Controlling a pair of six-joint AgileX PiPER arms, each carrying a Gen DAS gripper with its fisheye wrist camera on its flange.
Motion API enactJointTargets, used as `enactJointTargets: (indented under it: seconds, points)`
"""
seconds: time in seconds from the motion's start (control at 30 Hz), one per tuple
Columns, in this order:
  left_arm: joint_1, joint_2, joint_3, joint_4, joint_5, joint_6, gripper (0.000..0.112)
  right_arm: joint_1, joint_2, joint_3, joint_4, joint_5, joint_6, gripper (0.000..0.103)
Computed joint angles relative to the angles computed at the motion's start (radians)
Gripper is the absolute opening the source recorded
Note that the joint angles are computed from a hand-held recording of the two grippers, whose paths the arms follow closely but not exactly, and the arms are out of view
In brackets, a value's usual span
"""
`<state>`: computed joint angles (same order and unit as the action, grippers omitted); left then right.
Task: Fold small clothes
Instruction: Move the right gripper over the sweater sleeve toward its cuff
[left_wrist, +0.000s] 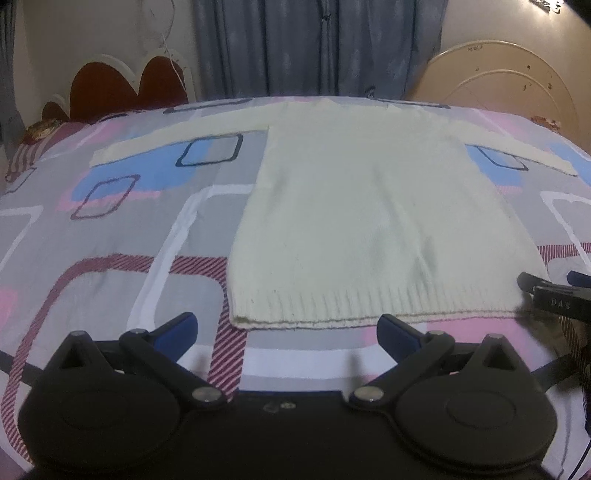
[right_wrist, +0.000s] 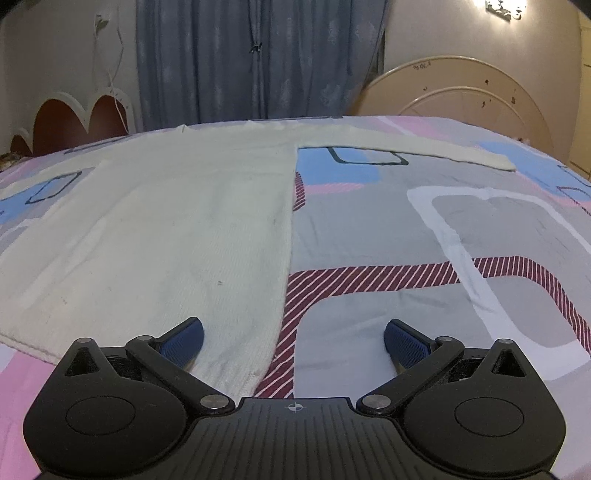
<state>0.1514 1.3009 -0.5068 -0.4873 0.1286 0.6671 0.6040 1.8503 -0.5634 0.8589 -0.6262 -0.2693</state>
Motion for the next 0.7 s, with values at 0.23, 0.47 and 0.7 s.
enactJointTargets:
  seconds: [0.23,0.47,0.7]
  points:
    - [-0.006,-0.003,0.0,-0.088,-0.001,0.081,0.103,0.004,-0.001,0.001,0.013,-0.005,-0.014,0.103]
    - [0.009,-0.008,0.007,-0.002,0.002,-0.005,0.103,0.027,0.005,-0.006,0.059,-0.018,-0.052,0.103]
    - [0.008,-0.003,0.003,0.036,0.001,-0.048,0.103,0.02,0.0,0.0,0.036,-0.014,-0.026,0.103]
